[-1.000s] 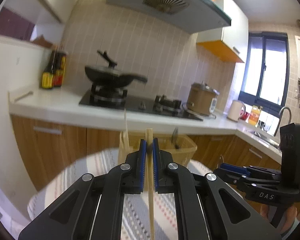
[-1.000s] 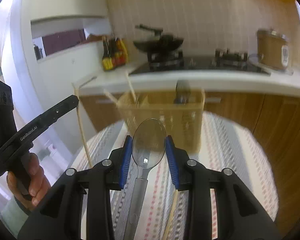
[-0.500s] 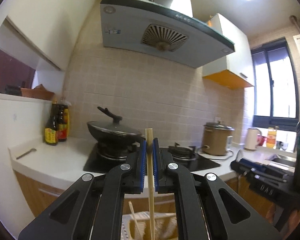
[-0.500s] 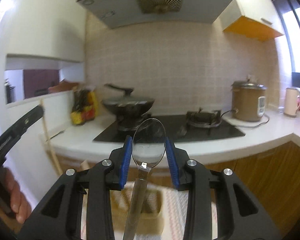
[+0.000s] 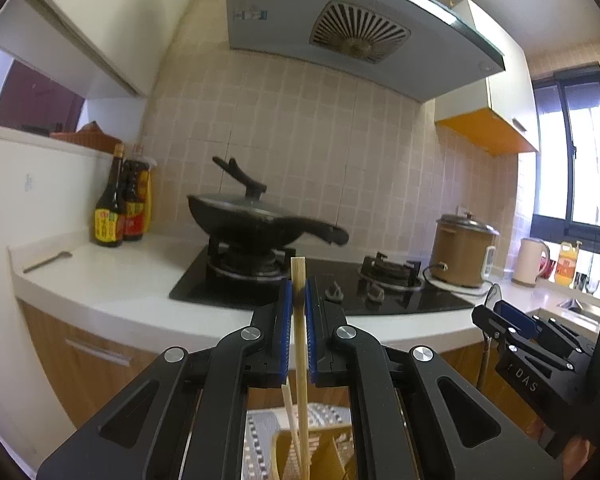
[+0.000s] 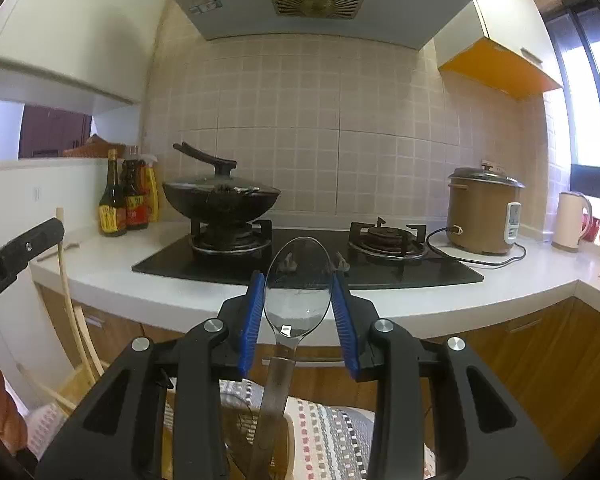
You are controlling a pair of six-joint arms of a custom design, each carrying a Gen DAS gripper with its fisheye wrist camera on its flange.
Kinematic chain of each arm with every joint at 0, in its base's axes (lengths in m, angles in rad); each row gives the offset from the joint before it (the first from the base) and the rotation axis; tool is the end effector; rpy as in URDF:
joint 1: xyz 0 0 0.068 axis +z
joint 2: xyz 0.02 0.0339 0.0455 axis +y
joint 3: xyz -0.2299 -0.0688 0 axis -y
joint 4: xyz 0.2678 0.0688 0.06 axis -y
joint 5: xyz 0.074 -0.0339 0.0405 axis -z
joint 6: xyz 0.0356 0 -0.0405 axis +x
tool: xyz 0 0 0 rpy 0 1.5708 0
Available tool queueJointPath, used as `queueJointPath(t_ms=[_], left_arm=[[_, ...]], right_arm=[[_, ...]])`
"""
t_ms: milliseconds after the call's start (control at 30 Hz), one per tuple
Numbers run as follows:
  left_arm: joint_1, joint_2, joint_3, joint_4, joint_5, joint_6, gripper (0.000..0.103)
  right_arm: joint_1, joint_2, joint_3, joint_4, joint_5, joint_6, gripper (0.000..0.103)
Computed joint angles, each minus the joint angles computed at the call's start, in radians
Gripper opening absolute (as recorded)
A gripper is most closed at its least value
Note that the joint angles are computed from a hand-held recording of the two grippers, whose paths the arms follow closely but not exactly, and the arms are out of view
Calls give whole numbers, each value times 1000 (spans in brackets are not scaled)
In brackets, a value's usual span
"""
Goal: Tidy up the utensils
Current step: 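Drop the chopstick into the holder with the left tool while the right tool drops the spoon in, then lower both tools to the cloth and grasp a clear spoon with the right tool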
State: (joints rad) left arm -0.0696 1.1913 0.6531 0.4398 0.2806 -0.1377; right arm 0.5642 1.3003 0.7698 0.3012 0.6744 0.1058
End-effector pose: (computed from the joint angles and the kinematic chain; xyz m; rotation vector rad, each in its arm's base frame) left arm 0.3018 -0.0309 0.2307 0.1564 1.6728 -0.3903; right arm 0.2815 0.1518 0.2282 0.0737 1.7492 -0.1185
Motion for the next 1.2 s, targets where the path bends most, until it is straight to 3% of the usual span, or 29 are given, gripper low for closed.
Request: queueJointPath(t_ms=[233,267,333,467,567,667,800,867,933,1000,1200], left_arm=[[31,-44,-38,-77,63,1,5],[48,-61,-40,-105,96,1,6],[67,-99,-53,-144,128,-5,6],[125,-219,-90,-249,202,-4,7],[166,-330,-119,-349,262,6,13],[217,-457,-153,-493,344,35,23],[240,-527,-160,-778,456,175,25],[212,-539,-176,-911,449,263,25],[175,-530,-199,-987,429,315,25],[132,-485,-222,-1029,410,356,25],[43,-169,-207,-981,439,357,25]], right_arm=[[44,-119,-72,-100,-28,72,33],[53,-147,-84,-122,-27,82,36],[80,-207,-110,-158,-9,105,52],[157,-333,-142,-285,52,144,52],[241,-418,-152,-421,150,189,52],[298,-429,-93,-684,194,333,52],[309,-390,-39,-974,57,519,52],[303,-373,-52,-1030,-40,560,52],[291,-344,-78,-1054,-137,592,41],[265,-312,-124,-1029,-253,594,34],[256,-238,-222,-922,-400,617,29]])
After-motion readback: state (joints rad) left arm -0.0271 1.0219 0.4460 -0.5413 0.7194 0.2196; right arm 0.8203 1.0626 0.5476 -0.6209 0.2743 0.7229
